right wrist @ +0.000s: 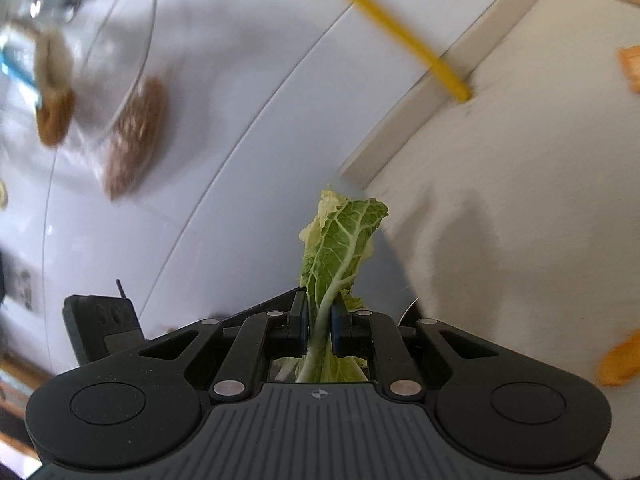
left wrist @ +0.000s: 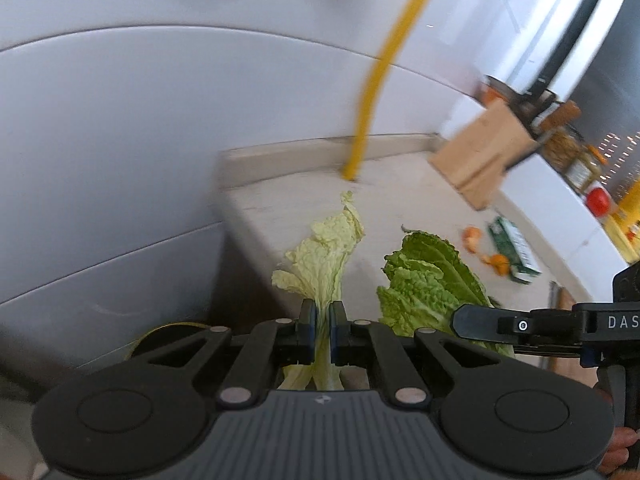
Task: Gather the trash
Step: 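Carry both cabbage leaves down to the bin and open both tools, then raise both tools back to the counter toward the small green leaf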
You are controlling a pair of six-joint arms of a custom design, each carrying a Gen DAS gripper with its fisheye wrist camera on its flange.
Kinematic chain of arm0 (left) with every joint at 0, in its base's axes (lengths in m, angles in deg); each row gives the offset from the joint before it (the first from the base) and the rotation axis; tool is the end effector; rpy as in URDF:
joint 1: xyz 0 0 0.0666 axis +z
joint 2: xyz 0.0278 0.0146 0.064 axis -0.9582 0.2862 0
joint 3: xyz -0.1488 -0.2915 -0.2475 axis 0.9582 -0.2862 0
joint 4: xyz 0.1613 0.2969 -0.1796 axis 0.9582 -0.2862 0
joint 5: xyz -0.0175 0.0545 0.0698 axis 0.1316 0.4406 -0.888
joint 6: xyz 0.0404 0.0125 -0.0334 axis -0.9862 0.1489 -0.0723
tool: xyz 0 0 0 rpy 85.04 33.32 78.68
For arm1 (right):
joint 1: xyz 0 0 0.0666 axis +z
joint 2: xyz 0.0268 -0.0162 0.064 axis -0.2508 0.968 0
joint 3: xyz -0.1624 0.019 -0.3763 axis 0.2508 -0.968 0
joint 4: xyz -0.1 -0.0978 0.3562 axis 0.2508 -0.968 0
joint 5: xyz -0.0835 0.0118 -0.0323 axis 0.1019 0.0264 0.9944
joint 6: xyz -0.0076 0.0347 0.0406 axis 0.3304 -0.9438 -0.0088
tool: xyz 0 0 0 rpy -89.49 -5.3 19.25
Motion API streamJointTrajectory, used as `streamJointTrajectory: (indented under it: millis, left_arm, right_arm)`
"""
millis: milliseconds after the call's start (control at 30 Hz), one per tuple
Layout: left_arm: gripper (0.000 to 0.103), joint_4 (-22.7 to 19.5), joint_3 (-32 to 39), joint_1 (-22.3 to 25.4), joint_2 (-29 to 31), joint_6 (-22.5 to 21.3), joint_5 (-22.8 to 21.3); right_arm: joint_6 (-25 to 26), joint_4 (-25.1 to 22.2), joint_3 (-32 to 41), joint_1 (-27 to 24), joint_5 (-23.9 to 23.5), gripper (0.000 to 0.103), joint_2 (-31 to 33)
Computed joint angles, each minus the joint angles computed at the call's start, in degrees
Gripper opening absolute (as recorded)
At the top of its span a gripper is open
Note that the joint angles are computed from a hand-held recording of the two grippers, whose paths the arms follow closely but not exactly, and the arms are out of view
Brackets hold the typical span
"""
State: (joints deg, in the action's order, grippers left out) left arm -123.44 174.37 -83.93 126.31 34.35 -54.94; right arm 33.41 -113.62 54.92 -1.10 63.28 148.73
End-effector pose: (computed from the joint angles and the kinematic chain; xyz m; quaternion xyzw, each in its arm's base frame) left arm 0.4280 -0.0962 0.5836 0.1258 0.9045 -0.2551 0.3178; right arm 0.3954 0.1076 0.5695 0.1506 0.8562 0.3738 0.3232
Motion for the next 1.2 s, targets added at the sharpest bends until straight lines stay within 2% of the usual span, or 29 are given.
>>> streamJointTrajectory:
  millis: [200, 333, 433, 500, 567, 933, 1100, 1200]
  left_arm:
    - [0.004, 0.46, -3.02, 1.63, 0.30, -1.55, -5.64]
    - [0.004, 0.19, -4.51, 2.53, 1.67, -1.14, -6.56]
    - [0.004, 0.79, -5.42, 2.57, 2.41, -1.24, -8.48]
    - [0.009, 0.72, -5.47, 2.62, 3.14, -1.37, -9.40]
    - [0.015, -0.09, -5.21, 2.98, 3.87, -0.80, -9.42]
    - [0.016, -1.10, -6.02, 3.50, 2.96, -0.52, -8.87]
    - [0.017, -1.18, -6.22, 3.45, 1.80, 0.73, -5.71]
    - [0.017, -1.63, -5.77, 2.45, 1.26, 0.47, -3.51]
  right_arm:
    - [2.36, -2.36, 3.89, 3.86, 2.55, 0.017, 6.16]
    - [4.09, -4.03, 5.82, 5.28, 4.17, 0.017, 9.65]
    - [4.36, -4.47, 6.14, 5.45, 3.19, 0.017, 11.50]
    - [4.98, -4.99, 6.84, 5.69, 3.42, 0.023, 12.86]
    - [4.78, -5.49, 7.24, 5.87, 4.56, 0.031, 13.74]
    - [3.24, -4.15, 6.17, 5.84, 5.01, 0.037, 13.39]
    - [1.96, -2.49, 4.47, 6.12, 5.83, 0.038, 10.35]
    - [3.29, -3.07, 3.09, 6.33, 9.23, 0.044, 6.75]
